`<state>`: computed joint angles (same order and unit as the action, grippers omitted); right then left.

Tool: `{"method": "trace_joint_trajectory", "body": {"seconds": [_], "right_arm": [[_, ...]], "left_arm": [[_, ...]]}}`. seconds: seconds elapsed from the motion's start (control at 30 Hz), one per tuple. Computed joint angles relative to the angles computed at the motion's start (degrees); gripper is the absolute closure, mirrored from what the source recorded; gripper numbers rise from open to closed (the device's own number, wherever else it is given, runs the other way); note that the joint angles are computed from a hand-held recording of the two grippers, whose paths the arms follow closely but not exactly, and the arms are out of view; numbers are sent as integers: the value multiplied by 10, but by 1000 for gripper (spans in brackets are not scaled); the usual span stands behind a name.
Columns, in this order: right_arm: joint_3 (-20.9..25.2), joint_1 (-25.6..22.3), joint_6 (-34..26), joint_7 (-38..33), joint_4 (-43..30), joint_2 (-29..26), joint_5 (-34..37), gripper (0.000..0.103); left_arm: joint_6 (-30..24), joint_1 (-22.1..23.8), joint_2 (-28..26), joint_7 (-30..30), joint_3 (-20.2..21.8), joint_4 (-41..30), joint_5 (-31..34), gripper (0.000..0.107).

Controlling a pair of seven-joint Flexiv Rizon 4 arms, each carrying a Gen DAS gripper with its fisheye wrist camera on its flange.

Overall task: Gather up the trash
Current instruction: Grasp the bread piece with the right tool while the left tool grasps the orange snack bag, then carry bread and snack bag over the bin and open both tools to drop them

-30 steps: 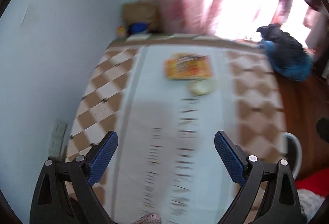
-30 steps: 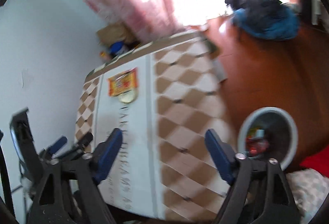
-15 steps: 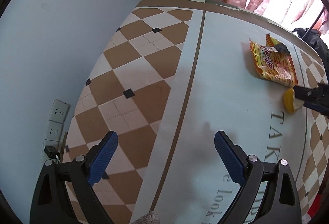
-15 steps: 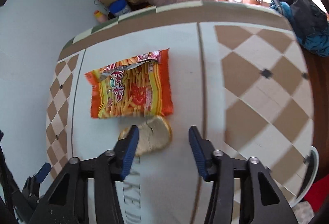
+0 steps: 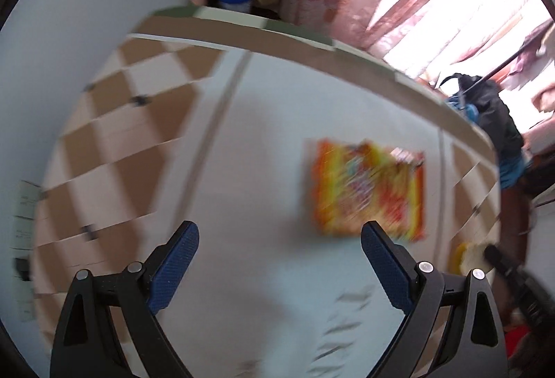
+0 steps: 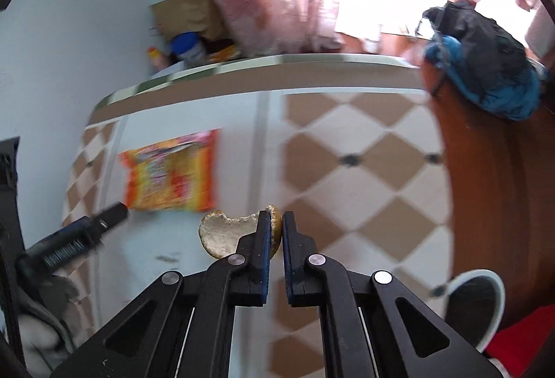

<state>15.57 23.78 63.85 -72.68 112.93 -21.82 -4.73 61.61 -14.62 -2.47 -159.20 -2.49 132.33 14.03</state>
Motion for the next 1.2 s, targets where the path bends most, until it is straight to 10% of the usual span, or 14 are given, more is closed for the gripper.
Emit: {"method": "trace_joint_trajectory", "body": {"seconds": [0.13, 0.2, 0.3, 0.87, 1.2], "right_arm": [[-17, -10, -16, 12, -23, -21, 0, 96], [-20, -14, -20, 15, -28, -27, -2, 96], [-19, -20, -21, 15, -30, -32, 0, 96], [35, -72, -10, -92, 40, 105, 147, 96], [-32, -83, -77, -186, 96, 276, 253, 96]], "left_arm": [[-23, -4, -53, 14, 6, -57, 10, 29], [-73, -15, -63, 12, 10, -94, 41, 78], [-126, -30, -65, 11, 11, -126, 70, 102], [-320, -70, 85, -39, -76, -173, 200, 106], [-387, -105, 80, -19, -161, -288, 226, 106]]}}
